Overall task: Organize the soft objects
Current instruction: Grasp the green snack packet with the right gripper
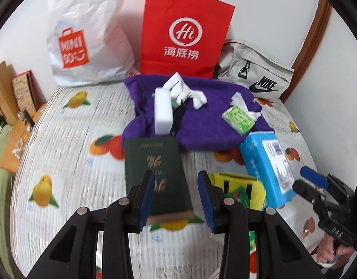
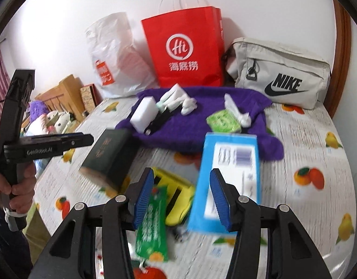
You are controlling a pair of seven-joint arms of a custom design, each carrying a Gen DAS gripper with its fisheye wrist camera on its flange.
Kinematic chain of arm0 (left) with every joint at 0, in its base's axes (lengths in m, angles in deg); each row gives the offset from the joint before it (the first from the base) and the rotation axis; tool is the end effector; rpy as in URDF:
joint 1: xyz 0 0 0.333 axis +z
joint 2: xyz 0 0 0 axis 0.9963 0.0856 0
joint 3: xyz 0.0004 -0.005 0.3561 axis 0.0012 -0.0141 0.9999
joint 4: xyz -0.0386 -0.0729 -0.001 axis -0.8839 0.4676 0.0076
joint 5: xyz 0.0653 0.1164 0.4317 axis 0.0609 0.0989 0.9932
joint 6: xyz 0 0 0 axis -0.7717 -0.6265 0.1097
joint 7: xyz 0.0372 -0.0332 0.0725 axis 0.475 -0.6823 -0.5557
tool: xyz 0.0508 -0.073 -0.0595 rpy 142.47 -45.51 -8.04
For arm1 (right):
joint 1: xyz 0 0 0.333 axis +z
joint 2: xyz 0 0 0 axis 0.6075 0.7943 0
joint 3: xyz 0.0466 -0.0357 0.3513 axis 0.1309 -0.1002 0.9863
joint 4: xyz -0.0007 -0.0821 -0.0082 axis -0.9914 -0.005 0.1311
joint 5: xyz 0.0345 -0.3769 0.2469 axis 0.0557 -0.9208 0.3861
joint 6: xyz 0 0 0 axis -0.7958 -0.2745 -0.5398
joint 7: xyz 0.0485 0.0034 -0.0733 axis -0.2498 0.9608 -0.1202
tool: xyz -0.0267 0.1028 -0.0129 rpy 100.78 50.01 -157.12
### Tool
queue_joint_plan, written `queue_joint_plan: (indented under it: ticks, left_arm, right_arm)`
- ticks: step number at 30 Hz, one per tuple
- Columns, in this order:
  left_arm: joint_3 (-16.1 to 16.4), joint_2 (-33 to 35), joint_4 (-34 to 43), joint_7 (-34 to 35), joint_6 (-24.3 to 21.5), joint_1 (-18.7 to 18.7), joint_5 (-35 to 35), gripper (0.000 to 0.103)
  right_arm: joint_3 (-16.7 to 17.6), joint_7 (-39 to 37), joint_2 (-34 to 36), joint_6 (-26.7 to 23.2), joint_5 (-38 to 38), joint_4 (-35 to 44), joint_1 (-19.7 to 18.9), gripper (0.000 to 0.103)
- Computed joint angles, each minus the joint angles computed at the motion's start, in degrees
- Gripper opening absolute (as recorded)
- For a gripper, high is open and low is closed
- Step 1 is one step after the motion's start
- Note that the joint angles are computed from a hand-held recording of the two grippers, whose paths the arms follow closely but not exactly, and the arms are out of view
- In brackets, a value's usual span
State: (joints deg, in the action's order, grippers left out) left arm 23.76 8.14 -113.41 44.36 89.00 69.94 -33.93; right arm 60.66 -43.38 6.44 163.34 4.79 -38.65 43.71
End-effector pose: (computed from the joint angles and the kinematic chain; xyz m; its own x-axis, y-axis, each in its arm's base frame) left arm 0.6408 -0.2850 0.5056 0.3445 -0.9240 0.1663 -0.7289 -0.3748 -0.5729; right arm 0.7205 0.1665 0.4798 0.6944 -0.7011 -0.1618 -0.5732 -0.4031 -0.7134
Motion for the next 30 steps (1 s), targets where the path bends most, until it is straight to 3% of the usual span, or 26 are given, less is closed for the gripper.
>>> queue_joint_plan:
  ticks: [5,10,19,25,30]
  left_arm:
    - [-0.5,-2.4,-4.3,-3.7,0.4,-0.2,0.9,0.036]
    - [-1.4,-3.9,-7.3,-5.1,0.3,-0.2,1.3,0.037]
    - [-2.2,-5.3,-11.6,-6.9,2.4,0.5,0.7,0.037]
    - [-2.3,-5.4,-13.1,-6.7,3.9,0.8,-0.4,0.037]
    - [-2.5,-4.8,-13.2,-5.2,4.3,0.7,-1.8,0.037]
  right_arm:
    - [0.2,-4.8,-3.3,0.5,2.5,-6.2,0.1,0.051]
    - [0.1,-8.3,-4.5,5.7,3.6,-10.6,2.2,0.051]
    - [0.7,-5.3,-2.0,12.9,-2.6,-12.5,5.2,0.051]
    - [1.9,-1.3,0.1,14.3,-7.2,-12.0,4.9,0.051]
    - [3.5,-1.5,0.0,14.8,-7.3,-12.3,3.3,0.035]
